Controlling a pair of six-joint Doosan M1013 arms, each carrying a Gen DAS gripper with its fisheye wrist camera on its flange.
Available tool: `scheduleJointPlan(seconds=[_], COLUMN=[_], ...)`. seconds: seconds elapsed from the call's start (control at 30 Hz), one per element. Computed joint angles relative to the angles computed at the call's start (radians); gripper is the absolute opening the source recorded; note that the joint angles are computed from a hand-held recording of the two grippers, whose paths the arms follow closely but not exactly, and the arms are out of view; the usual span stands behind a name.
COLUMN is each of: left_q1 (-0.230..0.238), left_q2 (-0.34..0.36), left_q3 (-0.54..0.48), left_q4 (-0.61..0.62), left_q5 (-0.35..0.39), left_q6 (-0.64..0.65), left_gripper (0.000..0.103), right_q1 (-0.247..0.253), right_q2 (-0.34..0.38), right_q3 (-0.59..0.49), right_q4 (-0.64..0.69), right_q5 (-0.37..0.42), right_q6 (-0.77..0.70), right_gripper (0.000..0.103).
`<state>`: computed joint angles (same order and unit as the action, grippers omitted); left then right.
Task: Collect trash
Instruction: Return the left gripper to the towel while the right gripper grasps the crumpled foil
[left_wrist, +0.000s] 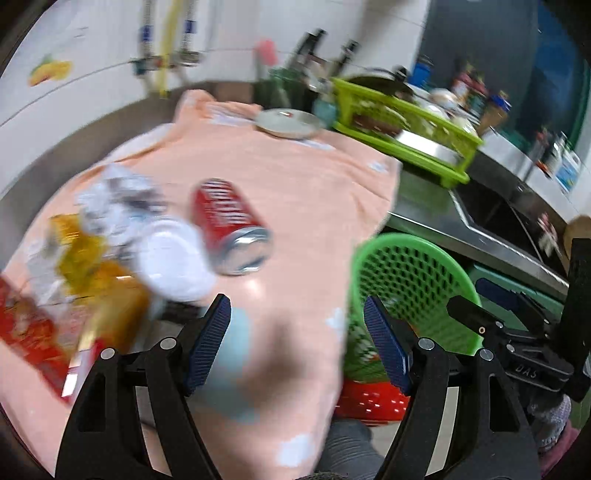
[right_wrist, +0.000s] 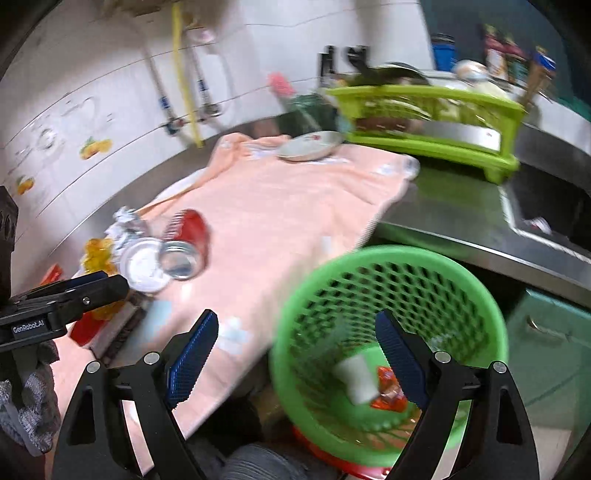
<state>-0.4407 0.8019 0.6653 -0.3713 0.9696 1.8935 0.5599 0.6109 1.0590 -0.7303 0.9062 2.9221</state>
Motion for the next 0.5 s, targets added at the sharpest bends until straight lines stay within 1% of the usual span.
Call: scheduleJointPlan(seconds=[0.2,0.27,0.4,0.5], left_q1=[0.048,0.062,0.083,0.099], left_q2=[-0.038,-0.05,-0.067,-0.072], left_q3=[0.047,0.064,0.091,0.098], left_q4=[0.057,0.07,0.097,0.115], left_q5=[-0.065,-0.084,-0.113,-0.125], left_q6=[-0.088,-0.117,-0.153,-0.185], left_gripper=[0.074,0.074,0.074,0.074], right_q1=[-0.011,-0.019,-0.031,-0.042], right_q2=[0.081,0.122,0.211,0.287], right_q3=[-0.153,-0.229,-0.398,-0.545], right_q4=[0.1,0.157,0.252,0.354], right_q5=[-0.055,-0.069,-0.052,-0.035], right_q6=[-0.194,-0.279,-0.429,-0.549], right_gripper=[0.084,0.084,0.084,0.083])
